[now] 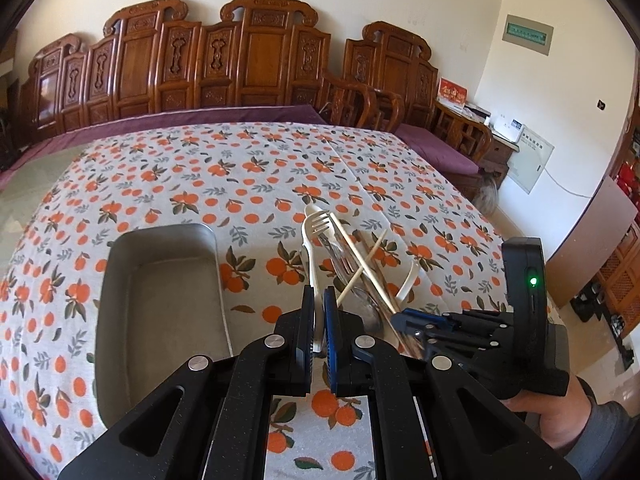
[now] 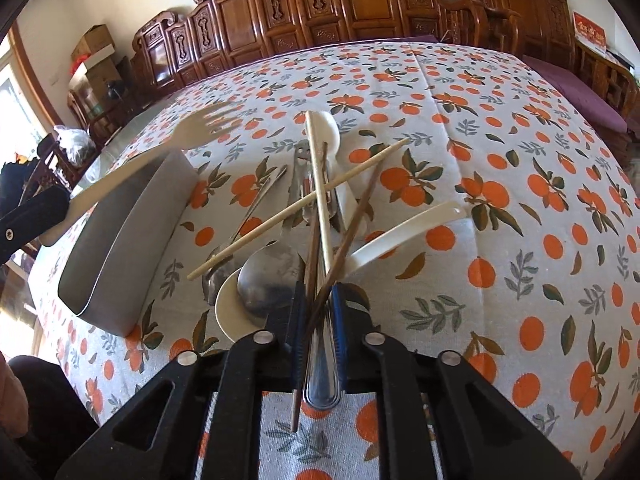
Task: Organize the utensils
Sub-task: 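Grasp a fork with the left gripper while the right gripper closes on a wooden chopstick, then carry the fork into the grey tray and open the left gripper while the right lifts its chopstick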
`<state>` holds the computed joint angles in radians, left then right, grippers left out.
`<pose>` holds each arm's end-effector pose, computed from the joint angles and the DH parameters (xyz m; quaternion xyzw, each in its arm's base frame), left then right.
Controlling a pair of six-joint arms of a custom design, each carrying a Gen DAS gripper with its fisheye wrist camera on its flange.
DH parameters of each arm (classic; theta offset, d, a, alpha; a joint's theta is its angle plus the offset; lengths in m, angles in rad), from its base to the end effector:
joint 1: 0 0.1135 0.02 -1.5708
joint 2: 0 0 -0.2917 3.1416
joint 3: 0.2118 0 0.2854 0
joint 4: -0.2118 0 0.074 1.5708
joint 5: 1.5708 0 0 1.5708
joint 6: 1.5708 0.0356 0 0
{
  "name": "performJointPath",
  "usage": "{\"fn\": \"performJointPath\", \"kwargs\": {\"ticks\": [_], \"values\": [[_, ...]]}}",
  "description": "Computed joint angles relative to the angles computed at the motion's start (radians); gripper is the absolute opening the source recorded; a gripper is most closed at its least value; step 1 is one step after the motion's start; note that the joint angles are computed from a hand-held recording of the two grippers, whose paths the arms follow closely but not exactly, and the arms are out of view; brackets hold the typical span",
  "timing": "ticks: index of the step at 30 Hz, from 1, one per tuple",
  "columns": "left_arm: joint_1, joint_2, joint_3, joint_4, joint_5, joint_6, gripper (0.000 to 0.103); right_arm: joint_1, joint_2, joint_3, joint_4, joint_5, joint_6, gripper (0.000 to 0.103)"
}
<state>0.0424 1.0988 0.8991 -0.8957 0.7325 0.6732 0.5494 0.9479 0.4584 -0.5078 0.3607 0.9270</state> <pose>0.2195 -0.0145 0.2874 0.3617 0.8365 -0.2490 0.3278 0.1622 0.0846 0.1820 0.2269 0.9173 0.0600 0.3216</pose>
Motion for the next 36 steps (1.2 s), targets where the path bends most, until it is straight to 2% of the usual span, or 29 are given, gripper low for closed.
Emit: {"fn": "performJointPath", "kwargs": {"ticks": [7,24,29,36], "values": [[0.043,0.006,0.014,-0.011,0.015,0.021,0.004,0.025,-0.034,0.001,-0.056,0.038,0.032,0.006],[0.201,0.009,0.062,-0.059,0.053,0.097,0.004,0.117,-0.116,0.057,-0.282,0.266,0.155,0.006],[0.236,0.043,0.065,-0.02,0.029,0.09,0.004,0.132,-0.146,0.05,-0.261,0.278,0.143,0.006],[0.231,0.076,0.036,0.077,-0.054,0.064,0.004,0.185,-0.107,0.066,-0.198,0.286,0.122,0.006]]}}
